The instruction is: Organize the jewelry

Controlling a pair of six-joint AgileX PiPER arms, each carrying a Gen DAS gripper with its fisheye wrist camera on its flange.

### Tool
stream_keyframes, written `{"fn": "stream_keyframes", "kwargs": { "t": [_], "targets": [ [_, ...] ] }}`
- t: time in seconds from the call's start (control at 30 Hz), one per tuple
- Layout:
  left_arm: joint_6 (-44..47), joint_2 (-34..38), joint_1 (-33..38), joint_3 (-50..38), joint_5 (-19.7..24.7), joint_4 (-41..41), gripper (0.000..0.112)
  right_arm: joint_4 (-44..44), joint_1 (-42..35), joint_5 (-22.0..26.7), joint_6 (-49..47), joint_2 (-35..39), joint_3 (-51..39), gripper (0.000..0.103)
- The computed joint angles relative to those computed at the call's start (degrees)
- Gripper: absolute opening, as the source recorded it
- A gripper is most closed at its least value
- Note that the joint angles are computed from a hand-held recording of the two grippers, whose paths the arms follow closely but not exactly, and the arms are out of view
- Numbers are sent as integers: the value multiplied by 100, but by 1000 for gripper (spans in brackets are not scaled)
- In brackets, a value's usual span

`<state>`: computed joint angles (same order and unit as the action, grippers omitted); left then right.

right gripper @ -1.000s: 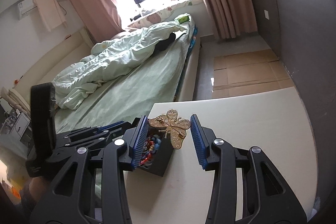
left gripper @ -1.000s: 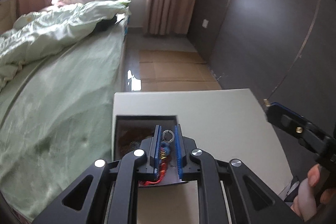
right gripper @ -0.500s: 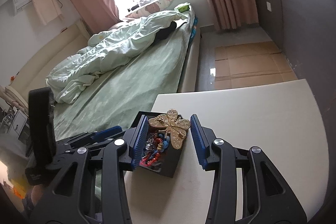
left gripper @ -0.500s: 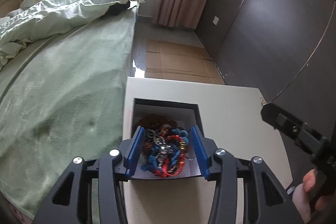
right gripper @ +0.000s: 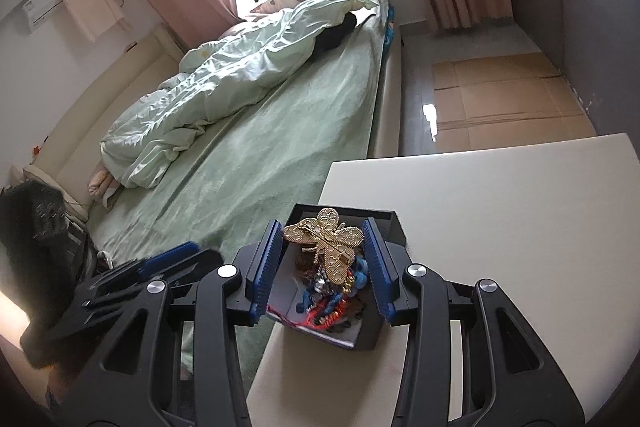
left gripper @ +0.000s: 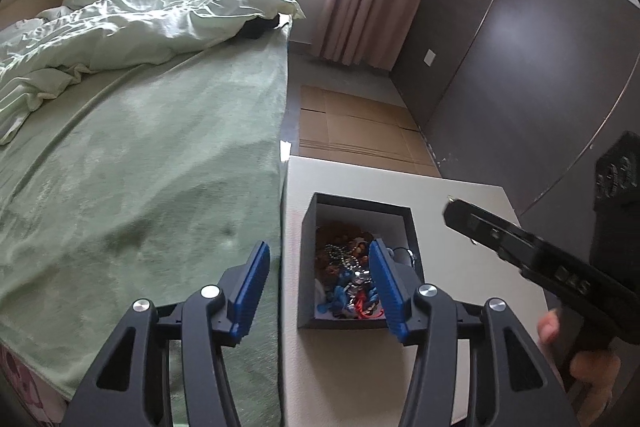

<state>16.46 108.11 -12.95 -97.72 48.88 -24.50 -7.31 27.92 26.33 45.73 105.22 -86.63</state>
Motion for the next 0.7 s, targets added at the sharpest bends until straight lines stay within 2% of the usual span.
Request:
{"fn": "stream_keyframes", "kwargs": {
  "t": [0.03,0.1,0.13,0.17,0.33,0.43,0.47,0.53,0.63,0.7],
  "targets": [
    [-12,-19,15,12,13,3,50,196,-24,46,-148,82,-95,43],
    [-35,-65,65,28,71,-16,50,600,-84,164,-363,180,-201,60],
    [-36,-81,75,36,80,-19,50,988,-154,71,-559,151,-109,76],
    [-51,-113,87,53,85,-3,50,1148,-187,-80,-591,55,55,80],
    [-81,-275,124,106,190,-22,50,1334,-283,-439,-552,-362,608,80],
    [-89,-434,91,187,207,-12,50,957,-233,-530,-63,-719,1075,80],
    [-104,-496,78,215,219,-18,54,814,-206,-533,83,-790,1151,80],
    [-124,-623,46,294,195,-42,60,324,-96,-415,484,-951,1236,80],
    [-132,-822,-41,416,179,-65,61,-861,205,33,1372,-1194,1243,80],
    [-172,-942,-121,487,168,-39,65,-1086,323,135,1624,-1383,1420,80]
  ]
}}
